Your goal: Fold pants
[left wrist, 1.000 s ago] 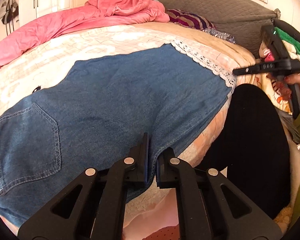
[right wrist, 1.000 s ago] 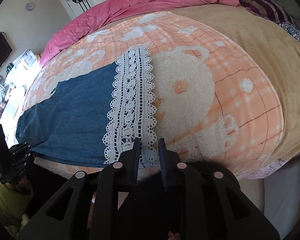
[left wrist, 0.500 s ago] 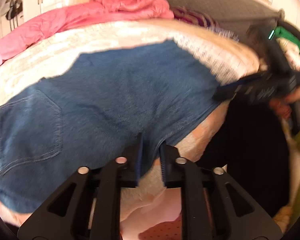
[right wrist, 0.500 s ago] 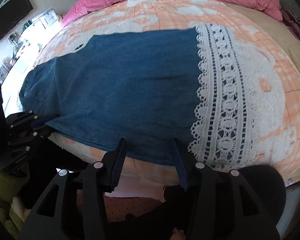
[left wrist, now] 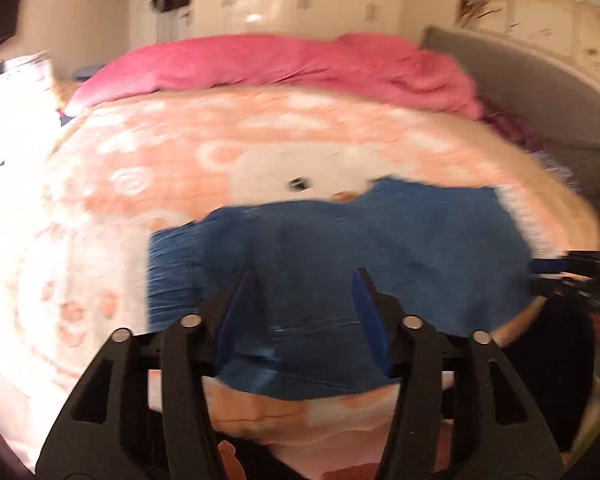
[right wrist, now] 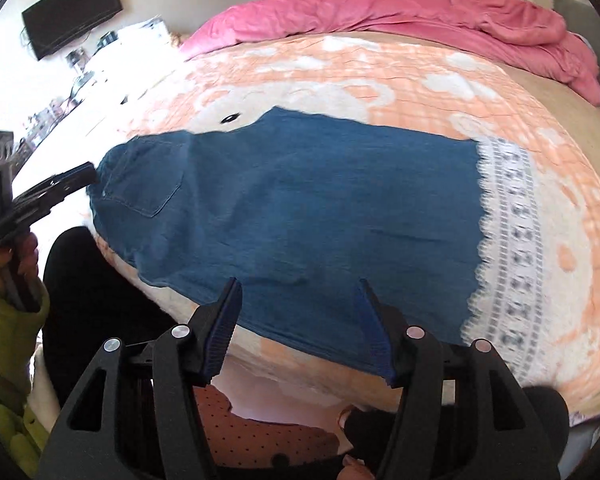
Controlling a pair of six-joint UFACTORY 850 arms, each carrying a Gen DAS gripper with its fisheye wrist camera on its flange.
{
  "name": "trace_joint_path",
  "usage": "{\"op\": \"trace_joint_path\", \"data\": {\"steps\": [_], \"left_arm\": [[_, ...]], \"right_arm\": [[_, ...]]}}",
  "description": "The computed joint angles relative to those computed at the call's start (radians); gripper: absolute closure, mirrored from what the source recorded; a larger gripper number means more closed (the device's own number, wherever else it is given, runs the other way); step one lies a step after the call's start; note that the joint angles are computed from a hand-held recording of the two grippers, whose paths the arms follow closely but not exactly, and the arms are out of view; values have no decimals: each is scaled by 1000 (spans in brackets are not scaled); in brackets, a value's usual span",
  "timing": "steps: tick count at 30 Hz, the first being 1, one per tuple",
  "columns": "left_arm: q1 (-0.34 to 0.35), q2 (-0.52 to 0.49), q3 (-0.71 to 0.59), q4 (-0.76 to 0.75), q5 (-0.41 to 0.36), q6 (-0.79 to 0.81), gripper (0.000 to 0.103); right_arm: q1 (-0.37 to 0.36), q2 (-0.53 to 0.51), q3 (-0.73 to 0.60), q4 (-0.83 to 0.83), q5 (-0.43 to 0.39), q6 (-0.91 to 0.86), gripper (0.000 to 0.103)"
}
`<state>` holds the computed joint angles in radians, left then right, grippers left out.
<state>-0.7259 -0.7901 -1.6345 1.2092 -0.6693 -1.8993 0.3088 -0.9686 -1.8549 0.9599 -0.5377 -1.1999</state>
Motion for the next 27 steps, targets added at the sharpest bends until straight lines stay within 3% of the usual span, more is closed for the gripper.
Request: {"op": "trace_joint_path", "data": {"steps": [2,3,6,8,10,14,17,20,22,23,25,27], "left_arm": [[17,-46,-53,-150,-112,82,39],[32,-41,-34,-175,-106,61,34],[91,26,91,-174,93,-114,26],[102,44,125,-115,136,-205,25],[99,44,125,-102,136,-216,25],[70,105,197,68,115,-390,35],[43,138,210,80,51,-361,35],[65,124,176,26,89,-269,36],[79,103,155,11,85,-272,59],[99,89,149,26,121,-306,72],[128,91,172,82,213,-427,75],[123,100,187,106,187,-460,75]], "right_arm": [[6,-28,-30,-116,-15,115,46],[5,-45,-44,-155,-29,158,46],[-11,-49,-26,-63,-48,90,43],[-14,-52,-33,-64,-62,93,41],[-14,-54,-38,-60,-78,87,32],[-21,-23,15,-19,-63,35,31],[-18,14,56,46,1,-15,31],[-9,15,47,65,27,-40,31],[2,-7,11,12,25,11,31],[6,-15,0,-10,26,29,31],[9,-29,-12,-43,20,52,31],[8,-37,-15,-54,19,71,31]]}}
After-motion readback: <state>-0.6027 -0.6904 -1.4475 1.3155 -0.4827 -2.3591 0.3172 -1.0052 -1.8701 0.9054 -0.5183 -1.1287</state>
